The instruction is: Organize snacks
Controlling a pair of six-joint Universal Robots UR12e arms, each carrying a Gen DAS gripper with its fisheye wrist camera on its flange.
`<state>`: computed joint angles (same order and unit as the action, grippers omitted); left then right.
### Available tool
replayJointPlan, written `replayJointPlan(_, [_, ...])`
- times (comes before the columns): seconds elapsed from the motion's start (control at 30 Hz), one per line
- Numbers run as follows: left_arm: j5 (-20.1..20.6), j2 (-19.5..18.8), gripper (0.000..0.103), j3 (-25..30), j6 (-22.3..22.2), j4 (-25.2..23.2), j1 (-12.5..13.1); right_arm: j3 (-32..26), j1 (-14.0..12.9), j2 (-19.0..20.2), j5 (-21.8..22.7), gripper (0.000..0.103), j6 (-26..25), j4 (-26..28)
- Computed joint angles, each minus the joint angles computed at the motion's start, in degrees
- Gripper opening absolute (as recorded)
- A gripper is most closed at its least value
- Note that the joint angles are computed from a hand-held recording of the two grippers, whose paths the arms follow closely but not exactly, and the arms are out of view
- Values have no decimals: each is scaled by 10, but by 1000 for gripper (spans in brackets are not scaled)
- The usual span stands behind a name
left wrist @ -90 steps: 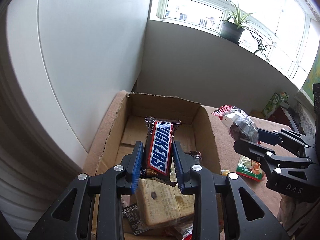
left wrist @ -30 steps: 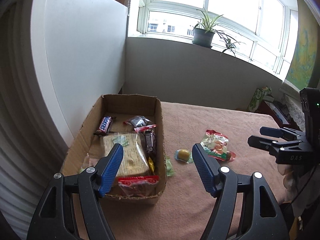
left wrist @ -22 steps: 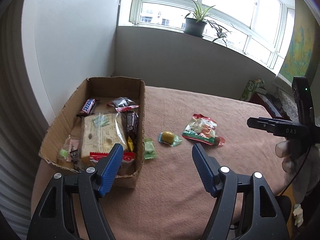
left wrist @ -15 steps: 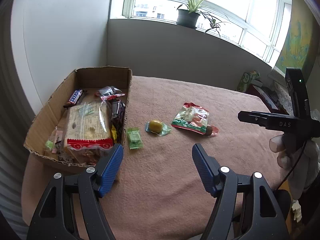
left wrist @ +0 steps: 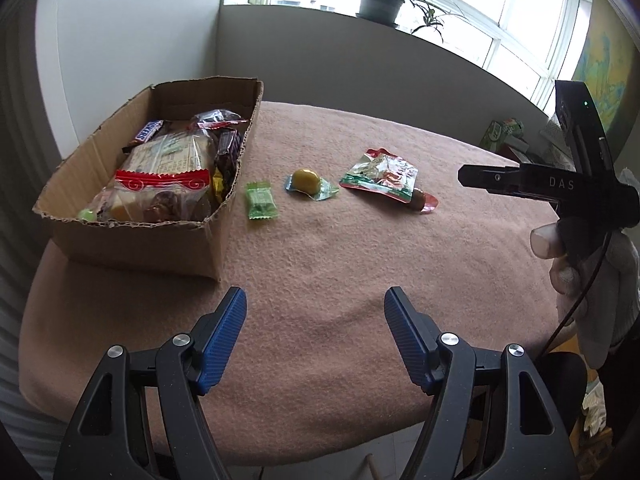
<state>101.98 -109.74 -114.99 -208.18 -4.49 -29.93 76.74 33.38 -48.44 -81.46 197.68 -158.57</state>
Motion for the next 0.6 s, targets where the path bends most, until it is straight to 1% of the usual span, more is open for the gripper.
replayJointPlan(0.03, [0,0,71,0,0,-1,-1,-3,-2,2,9,89,7,1])
replayJointPlan(0.1, [-4,0,71,-2,-2,1,0,-10,-5,6,17,83,23,5])
replayJointPlan(0.17, [-8,0,71,-2,-6,2,1,-18,-7,10,29,74,30,12])
replayJointPlan(0.23, [-9,0,71,-3,-4,4,1,-34,-8,16,36,70,23,28])
replayJointPlan(0.33, [-9,-1,71,-2,-1,6,1,-69,-4,30,26,58,1,67])
replayJointPlan(0.4, [-7,-1,71,-2,1,9,0,-89,-5,38,37,56,-1,91])
replayJointPlan(0.47, [-5,0,71,-2,3,11,0,-103,-5,45,60,55,-7,102])
replayJointPlan(0.6, [-2,3,71,-7,-5,12,3,-142,5,62,79,55,-52,142])
